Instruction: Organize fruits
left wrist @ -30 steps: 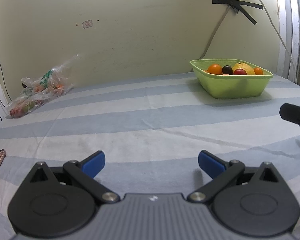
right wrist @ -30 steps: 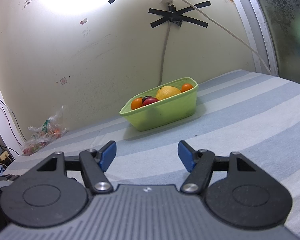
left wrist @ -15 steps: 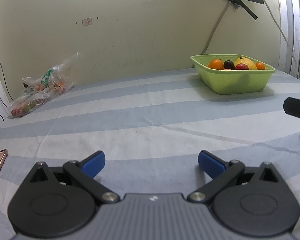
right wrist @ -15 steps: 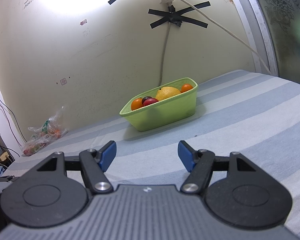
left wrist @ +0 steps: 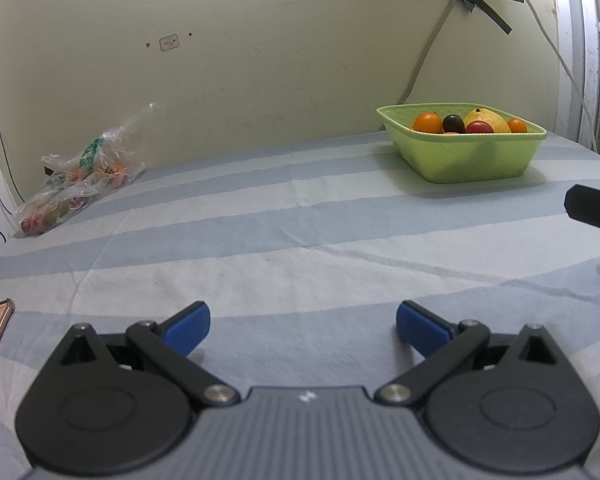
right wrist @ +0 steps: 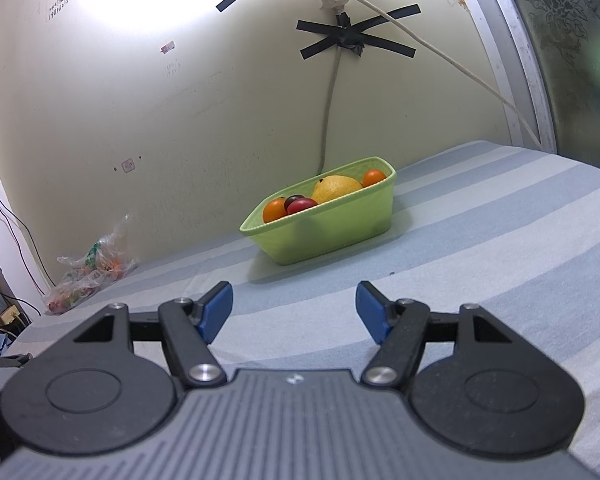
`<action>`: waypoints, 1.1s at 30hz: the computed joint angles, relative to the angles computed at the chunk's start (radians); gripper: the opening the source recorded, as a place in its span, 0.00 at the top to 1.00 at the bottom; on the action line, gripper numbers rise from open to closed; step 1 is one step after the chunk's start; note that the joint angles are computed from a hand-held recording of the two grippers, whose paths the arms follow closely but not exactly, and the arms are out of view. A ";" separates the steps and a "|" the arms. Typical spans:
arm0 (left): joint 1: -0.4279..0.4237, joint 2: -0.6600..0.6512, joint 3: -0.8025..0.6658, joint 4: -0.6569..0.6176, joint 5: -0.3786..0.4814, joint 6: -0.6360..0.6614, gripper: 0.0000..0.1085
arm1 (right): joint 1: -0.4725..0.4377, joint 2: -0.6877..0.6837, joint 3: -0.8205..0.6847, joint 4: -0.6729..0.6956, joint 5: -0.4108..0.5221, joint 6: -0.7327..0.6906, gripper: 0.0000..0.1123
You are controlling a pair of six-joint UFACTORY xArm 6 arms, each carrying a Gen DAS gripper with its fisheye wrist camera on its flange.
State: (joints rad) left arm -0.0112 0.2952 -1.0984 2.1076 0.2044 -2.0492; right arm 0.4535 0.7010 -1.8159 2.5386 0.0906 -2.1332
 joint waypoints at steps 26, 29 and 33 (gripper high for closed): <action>-0.005 0.007 -0.010 0.008 -0.027 0.011 0.05 | -0.001 -0.009 0.010 0.001 0.009 0.001 0.38; -0.007 0.007 -0.009 0.009 -0.024 0.011 0.05 | -0.001 -0.010 0.012 -0.001 0.009 0.002 0.38; -0.009 0.009 -0.010 0.008 -0.019 0.015 0.05 | -0.002 -0.010 0.012 0.000 0.010 0.001 0.38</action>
